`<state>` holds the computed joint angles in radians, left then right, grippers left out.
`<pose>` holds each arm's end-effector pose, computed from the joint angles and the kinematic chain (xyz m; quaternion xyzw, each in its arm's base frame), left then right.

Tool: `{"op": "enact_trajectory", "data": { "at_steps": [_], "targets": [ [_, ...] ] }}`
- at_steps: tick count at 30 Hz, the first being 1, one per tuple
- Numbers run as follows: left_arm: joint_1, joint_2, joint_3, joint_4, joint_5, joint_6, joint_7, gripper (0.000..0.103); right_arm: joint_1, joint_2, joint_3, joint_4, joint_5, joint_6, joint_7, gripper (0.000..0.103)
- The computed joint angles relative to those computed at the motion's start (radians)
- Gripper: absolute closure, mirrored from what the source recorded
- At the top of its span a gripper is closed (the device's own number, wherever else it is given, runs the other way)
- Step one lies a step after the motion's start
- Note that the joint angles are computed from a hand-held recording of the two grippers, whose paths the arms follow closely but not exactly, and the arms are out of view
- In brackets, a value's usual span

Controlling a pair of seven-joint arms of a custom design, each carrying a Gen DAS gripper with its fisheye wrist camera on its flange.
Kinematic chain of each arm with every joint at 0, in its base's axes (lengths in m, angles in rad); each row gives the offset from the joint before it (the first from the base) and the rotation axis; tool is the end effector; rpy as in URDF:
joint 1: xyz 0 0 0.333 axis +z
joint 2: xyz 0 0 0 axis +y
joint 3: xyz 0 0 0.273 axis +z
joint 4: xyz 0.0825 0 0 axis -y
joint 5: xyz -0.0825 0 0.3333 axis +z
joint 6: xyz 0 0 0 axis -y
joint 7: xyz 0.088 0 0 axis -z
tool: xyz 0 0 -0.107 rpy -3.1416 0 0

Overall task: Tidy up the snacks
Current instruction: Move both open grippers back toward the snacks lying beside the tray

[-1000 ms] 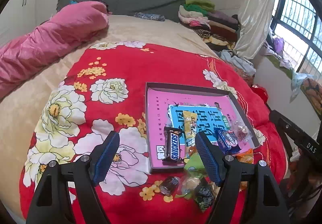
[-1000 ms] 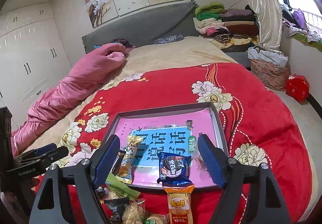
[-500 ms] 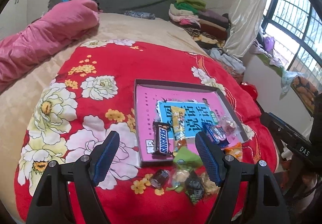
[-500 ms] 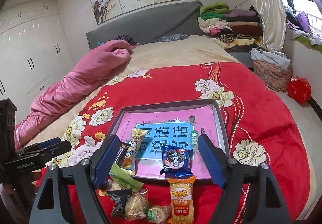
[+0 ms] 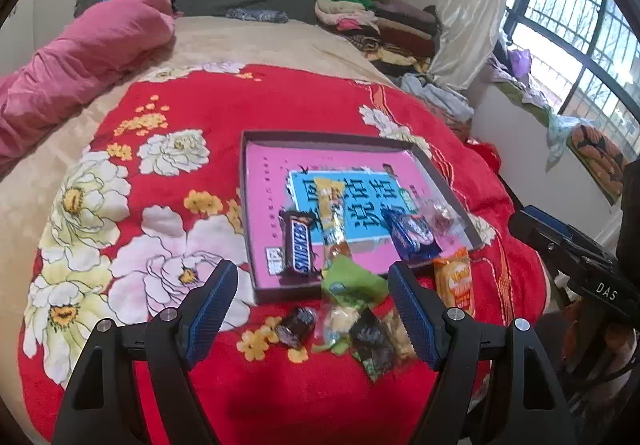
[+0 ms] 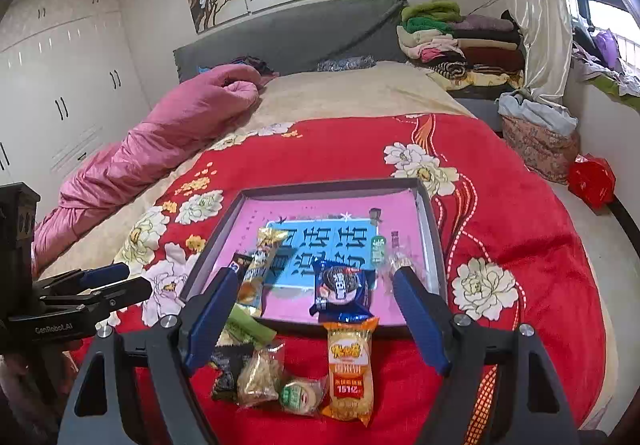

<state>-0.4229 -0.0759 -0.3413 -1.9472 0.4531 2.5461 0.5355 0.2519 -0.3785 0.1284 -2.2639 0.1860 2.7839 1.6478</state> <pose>0.3827 -0.3819 0.5592 -0.6474 0.6651 -0.3386 0.1543 0.4247 0.1696 0.5928 -0.6896 0.5790 -0.1915 0.3905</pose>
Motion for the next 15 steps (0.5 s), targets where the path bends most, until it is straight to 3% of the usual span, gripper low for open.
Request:
{"op": "enact_trajectory", "data": {
  "at_steps": [5, 15],
  "targets": [
    [-0.012, 0.018, -0.003, 0.009, -0.030, -0.029, 0.040, 0.024, 0.007, -0.010, -0.002, -0.013, 0.003, -0.019, -0.006, 0.023],
    [-0.026, 0.014, 0.006, -0.046, -0.185, 0.032, 0.141, 0.024, 0.023, -0.015, 0.002, -0.020, 0.014, -0.047, -0.025, 0.023]
  ]
}}
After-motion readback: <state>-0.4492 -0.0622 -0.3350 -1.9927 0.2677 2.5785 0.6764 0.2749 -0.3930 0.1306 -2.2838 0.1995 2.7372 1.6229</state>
